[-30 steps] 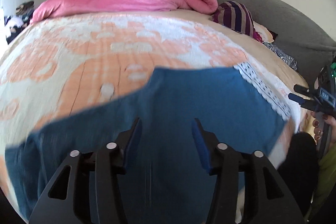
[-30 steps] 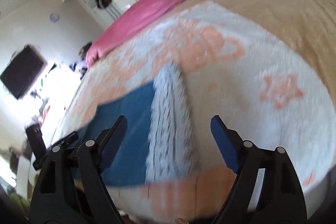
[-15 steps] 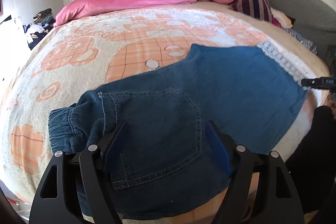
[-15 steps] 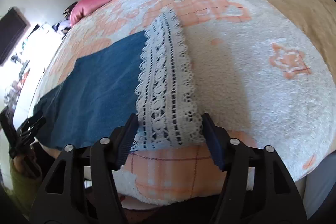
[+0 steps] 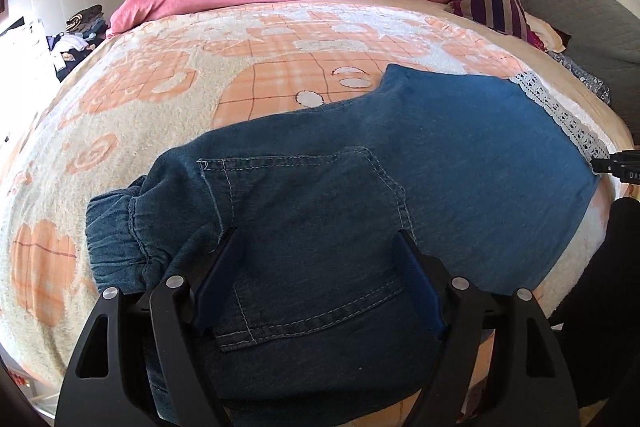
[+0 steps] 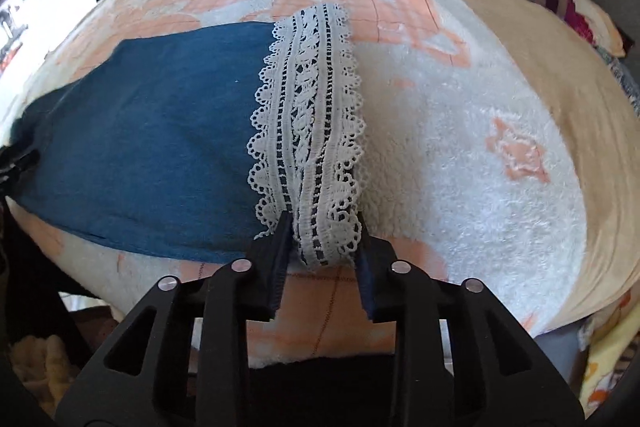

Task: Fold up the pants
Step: 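Lay the pants flat and open both grippers, lifting them away, then move both open grippers along the flattened pants toward the lace trim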

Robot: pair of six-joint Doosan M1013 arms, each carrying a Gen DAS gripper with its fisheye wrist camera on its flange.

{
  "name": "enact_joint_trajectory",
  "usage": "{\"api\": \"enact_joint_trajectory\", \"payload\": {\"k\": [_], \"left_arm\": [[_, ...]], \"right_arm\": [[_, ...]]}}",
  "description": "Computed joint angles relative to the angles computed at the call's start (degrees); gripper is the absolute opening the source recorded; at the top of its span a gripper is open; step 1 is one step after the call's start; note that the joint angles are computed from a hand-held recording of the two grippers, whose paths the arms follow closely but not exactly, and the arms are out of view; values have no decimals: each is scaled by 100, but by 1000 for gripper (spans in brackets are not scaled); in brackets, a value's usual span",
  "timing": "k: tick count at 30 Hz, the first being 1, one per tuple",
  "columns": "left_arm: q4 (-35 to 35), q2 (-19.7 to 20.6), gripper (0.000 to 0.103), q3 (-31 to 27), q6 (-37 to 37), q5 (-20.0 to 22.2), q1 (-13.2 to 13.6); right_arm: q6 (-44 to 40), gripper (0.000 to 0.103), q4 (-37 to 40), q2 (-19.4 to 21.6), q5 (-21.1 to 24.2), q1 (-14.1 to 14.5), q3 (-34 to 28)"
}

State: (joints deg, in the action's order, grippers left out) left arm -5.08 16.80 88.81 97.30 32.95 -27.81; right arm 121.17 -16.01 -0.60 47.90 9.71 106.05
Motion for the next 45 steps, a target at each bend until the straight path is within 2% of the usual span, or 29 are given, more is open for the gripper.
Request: {"api": "enact_joint_trajectory", "payload": {"k": [2, 5, 6, 8, 10, 12, 14, 17, 18, 21, 24, 25, 27, 28, 29, 31, 32, 37, 39, 40, 41, 43, 45], "left_arm": [[-145, -5, 76, 1, 89, -26, 22], [-730, -72, 77, 19, 426, 2, 105], [-1040, -128, 79, 34, 634, 12, 145], [-1436, -235, 82, 89, 936, -101, 192], [-1754, -299, 84, 74, 1142, -213, 218], [-2087, -235, 85, -66, 1355, -113, 214], [-2261, -91, 85, -270, 1502, 52, 155], [-2582, 167, 85, -591, 1703, 434, 88], [-2855, 316, 85, -760, 1876, 703, 79], [-3008, 662, 86, -1112, 1837, 1152, 42], [-2459, 954, 89, -1406, 1295, 1416, 2], [-2350, 990, 89, -1420, 1181, 1388, 11], [-2520, 952, 89, -1308, 1263, 1164, 82], [-2198, 898, 88, -1228, 1080, 932, 66], [-2084, 863, 88, -1161, 1096, 780, 71], [-2429, 840, 85, -1092, 1319, 770, 167], [-2559, 834, 83, -1068, 1387, 769, 200], [-2466, 765, 81, -975, 1446, 632, 190], [-2184, 751, 85, -1025, 1217, 807, 150], [-2051, 723, 92, -1057, 1093, 947, 133], [-1956, 633, 95, -1000, 1021, 899, 98], [-1862, 472, 95, -831, 1138, 689, 70], [-1415, 272, 96, -614, 1081, 433, -29]], "right_arm": [[131, 40, -43, -24, 13, 3, 14], [691, 56, -88, -264, -320, -66, 221], [955, 59, -260, -403, -583, -44, 336], [1484, 72, -770, -571, -881, 64, 457], [1977, 75, -1365, -638, -1048, 223, 459], [1765, 78, -1273, -571, -1390, 277, 359], [1080, 83, -813, -397, -1651, 319, 196], [-571, 83, 85, 175, -1568, 466, -295], [-1061, 83, 444, 314, -1548, 458, -400], [-1754, 83, 1059, 777, -1155, 431, -761], [-1230, 84, 534, 1020, -760, 437, -898], [-1130, 85, 491, 1013, -802, 408, -859], [-706, 86, 254, 940, -790, 363, -776], [-378, 89, -42, 896, -724, 366, -720], [-326, 89, -37, 842, -789, 321, -641], [-592, 89, 472, 720, -1157, 173, -449], [-600, 89, 494, 712, -1207, 166, -430], [-328, 89, 110, 725, -1267, 261, -402], [-268, 89, 95, 680, -1362, 262, -360], [-83, 89, 27, 615, -1470, 278, -304], [70, 89, 20, 540, -1602, 287, -243], [119, 91, 143, 384, -1969, 309, -94], [307, 92, -182, 321, -1925, 482, -83]]}}
